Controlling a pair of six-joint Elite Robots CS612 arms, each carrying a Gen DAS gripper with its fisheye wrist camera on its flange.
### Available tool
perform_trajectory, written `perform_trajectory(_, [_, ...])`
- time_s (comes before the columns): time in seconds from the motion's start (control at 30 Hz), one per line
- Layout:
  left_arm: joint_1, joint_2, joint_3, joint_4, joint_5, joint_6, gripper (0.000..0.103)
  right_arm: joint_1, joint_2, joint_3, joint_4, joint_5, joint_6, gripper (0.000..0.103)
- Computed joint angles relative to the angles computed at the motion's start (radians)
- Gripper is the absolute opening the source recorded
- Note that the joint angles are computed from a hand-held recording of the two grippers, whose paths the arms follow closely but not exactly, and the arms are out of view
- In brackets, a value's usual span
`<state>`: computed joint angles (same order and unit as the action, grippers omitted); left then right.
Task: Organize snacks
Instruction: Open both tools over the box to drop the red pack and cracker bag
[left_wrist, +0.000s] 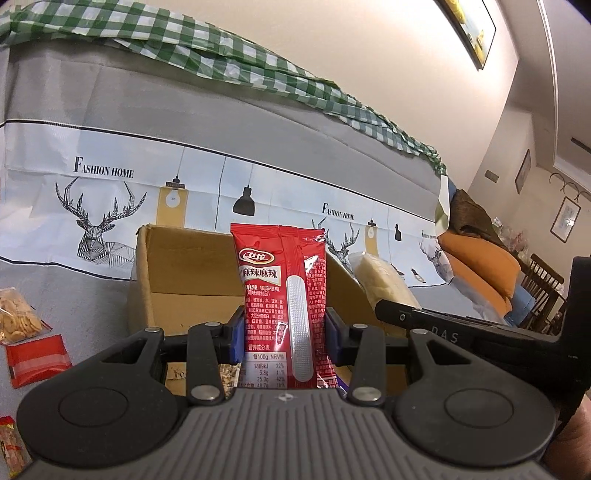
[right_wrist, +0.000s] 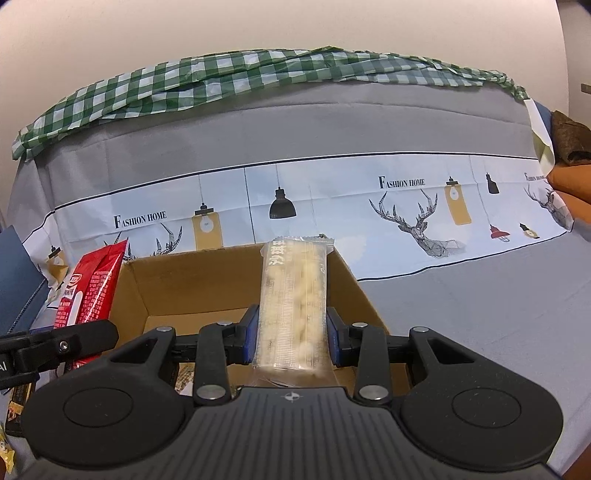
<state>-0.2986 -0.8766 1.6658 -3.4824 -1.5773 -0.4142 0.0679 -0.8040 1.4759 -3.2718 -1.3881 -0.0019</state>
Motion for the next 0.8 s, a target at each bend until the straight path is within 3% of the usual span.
perform_trajectory(0.8, [-0.003,0.008,-0.012,0.002,-0.014,0.023,0.046,0.001,-0.002,0.001,0.01,-0.004,-0.008,0.037])
